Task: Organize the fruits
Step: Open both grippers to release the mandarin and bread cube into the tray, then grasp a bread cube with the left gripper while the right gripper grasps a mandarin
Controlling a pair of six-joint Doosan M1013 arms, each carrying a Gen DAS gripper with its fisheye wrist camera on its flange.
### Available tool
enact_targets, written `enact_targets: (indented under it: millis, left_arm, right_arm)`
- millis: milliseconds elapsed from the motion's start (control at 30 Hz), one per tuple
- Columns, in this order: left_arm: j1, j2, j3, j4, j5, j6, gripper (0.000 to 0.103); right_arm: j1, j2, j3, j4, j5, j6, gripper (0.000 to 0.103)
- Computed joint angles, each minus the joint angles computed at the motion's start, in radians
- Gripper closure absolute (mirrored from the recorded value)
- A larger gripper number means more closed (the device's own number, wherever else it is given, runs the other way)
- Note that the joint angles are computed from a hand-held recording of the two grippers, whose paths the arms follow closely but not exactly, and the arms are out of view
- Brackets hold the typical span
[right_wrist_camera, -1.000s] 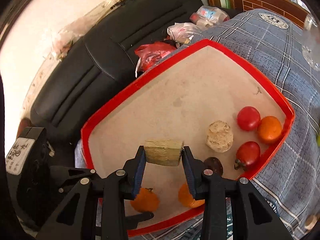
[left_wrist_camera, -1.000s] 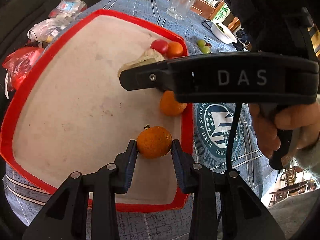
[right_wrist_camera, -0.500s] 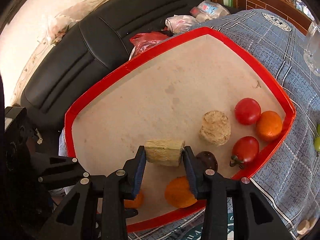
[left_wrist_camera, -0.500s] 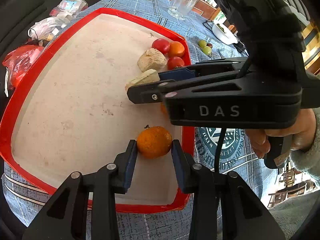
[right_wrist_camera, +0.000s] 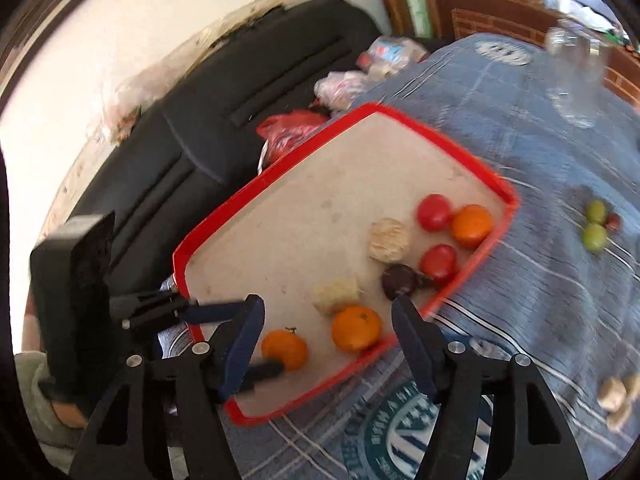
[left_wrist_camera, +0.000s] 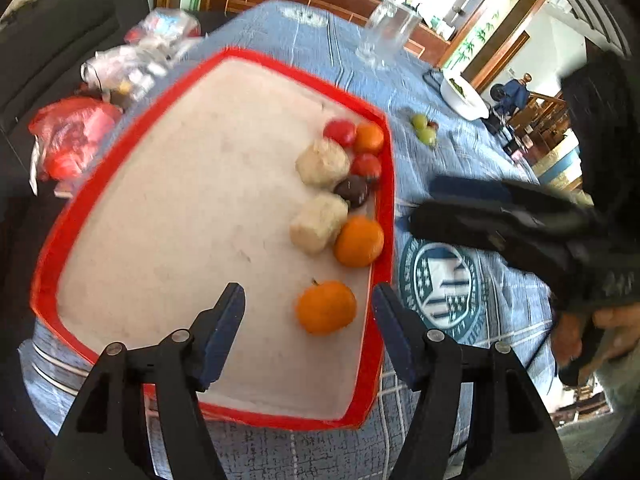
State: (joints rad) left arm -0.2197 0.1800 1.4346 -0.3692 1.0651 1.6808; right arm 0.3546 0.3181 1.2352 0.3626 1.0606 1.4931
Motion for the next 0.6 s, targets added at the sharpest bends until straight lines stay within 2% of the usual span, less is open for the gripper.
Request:
enact_targets:
  millis: [267,600]
  left_arm:
    - [-0.044,0.028,-0.061,-0.015,-0.031,0.037,0.038]
    - [-0.128,0.054,-0.104,-0.050,0.023,0.131,0.038]
  right_arm:
    - [-0.052,-0.095,0.115,-0.024,-0.063,0.107,0.030]
    - [-0.123,-0.206,0.243,-0.066,-0.131,0.226,0.028]
